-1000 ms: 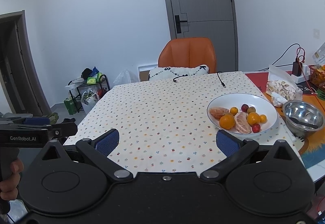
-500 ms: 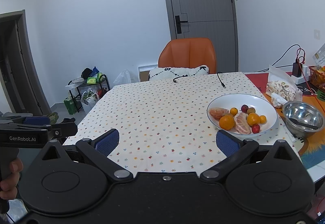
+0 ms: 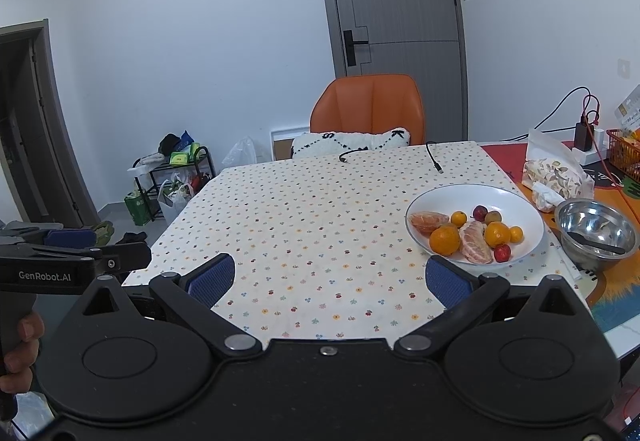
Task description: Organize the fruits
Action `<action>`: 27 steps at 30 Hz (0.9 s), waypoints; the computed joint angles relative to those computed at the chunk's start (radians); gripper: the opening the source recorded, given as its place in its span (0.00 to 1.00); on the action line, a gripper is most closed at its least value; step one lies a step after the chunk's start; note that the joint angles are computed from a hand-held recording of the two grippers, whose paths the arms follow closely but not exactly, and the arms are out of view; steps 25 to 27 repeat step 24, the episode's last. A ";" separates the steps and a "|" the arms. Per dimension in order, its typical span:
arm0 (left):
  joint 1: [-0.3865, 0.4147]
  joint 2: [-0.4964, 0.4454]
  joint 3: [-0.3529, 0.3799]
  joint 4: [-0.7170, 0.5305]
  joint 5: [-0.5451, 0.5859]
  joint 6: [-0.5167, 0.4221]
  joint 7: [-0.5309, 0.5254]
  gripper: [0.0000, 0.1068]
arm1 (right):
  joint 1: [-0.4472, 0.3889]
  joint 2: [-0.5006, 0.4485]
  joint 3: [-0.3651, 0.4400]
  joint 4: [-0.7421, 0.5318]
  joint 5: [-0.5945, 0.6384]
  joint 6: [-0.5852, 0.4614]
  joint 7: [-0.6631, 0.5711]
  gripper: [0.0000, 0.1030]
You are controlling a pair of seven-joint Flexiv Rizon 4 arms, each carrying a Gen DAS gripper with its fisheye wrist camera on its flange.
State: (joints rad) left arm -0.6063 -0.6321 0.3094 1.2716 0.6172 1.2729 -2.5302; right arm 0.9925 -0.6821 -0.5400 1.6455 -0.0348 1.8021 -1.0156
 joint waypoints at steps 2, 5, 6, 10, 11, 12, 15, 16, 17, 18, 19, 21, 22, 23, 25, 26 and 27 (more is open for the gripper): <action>0.000 0.001 0.000 0.000 0.001 -0.004 0.000 0.94 | 0.000 -0.001 0.000 -0.001 0.001 0.001 -0.001 1.00; 0.002 0.001 -0.002 0.001 0.002 -0.003 0.000 0.94 | -0.001 -0.001 0.001 -0.001 0.001 0.001 -0.002 1.00; 0.002 0.001 -0.003 0.001 0.003 -0.004 0.000 0.94 | -0.001 -0.001 0.001 -0.001 0.001 0.001 -0.002 1.00; 0.002 0.001 -0.003 0.000 0.004 -0.005 -0.002 0.94 | 0.001 -0.001 -0.001 -0.001 0.003 0.000 -0.002 1.00; 0.004 0.001 -0.005 0.001 0.004 -0.004 -0.001 0.94 | 0.001 -0.001 -0.001 -0.001 0.003 0.000 -0.002 1.00; 0.005 0.002 -0.006 0.002 0.004 -0.001 0.000 0.94 | 0.001 -0.001 0.000 -0.001 0.003 0.001 -0.002 1.00; 0.005 0.002 -0.004 0.004 0.003 -0.001 -0.001 0.94 | 0.003 -0.003 -0.003 -0.001 0.005 0.002 -0.001 1.00; 0.005 0.003 -0.004 0.006 0.004 0.002 -0.002 0.94 | 0.003 -0.003 -0.002 -0.001 0.005 0.003 -0.002 1.00; 0.005 0.002 -0.003 0.005 0.004 0.004 -0.003 0.94 | 0.002 -0.004 -0.002 -0.001 0.006 0.004 -0.002 1.00; 0.004 0.002 0.000 0.007 0.006 0.009 -0.008 0.94 | 0.002 -0.004 -0.002 -0.001 0.006 0.003 -0.003 1.00; 0.002 0.001 0.005 0.008 0.008 0.013 -0.016 0.94 | 0.002 -0.004 -0.003 -0.001 0.007 0.004 -0.003 1.00; -0.005 -0.003 0.019 0.007 0.020 0.033 -0.036 0.94 | 0.001 -0.003 0.000 -0.002 0.007 0.002 -0.004 1.00; -0.005 -0.005 0.021 0.005 0.024 0.045 -0.038 0.94 | -0.002 -0.004 0.002 -0.003 0.006 0.001 -0.004 1.00; -0.003 -0.007 0.020 0.004 0.023 0.048 -0.032 0.94 | -0.004 -0.005 0.004 -0.005 0.005 0.000 -0.004 1.00; 0.002 -0.010 0.015 0.002 0.016 0.047 -0.019 0.94 | -0.008 -0.006 0.007 -0.008 0.003 -0.003 -0.002 1.00; 0.002 -0.010 0.015 0.002 0.016 0.047 -0.019 0.94 | -0.008 -0.006 0.007 -0.008 0.003 -0.003 -0.002 1.00; 0.002 -0.010 0.015 0.002 0.016 0.047 -0.019 0.94 | -0.008 -0.006 0.007 -0.008 0.003 -0.003 -0.002 1.00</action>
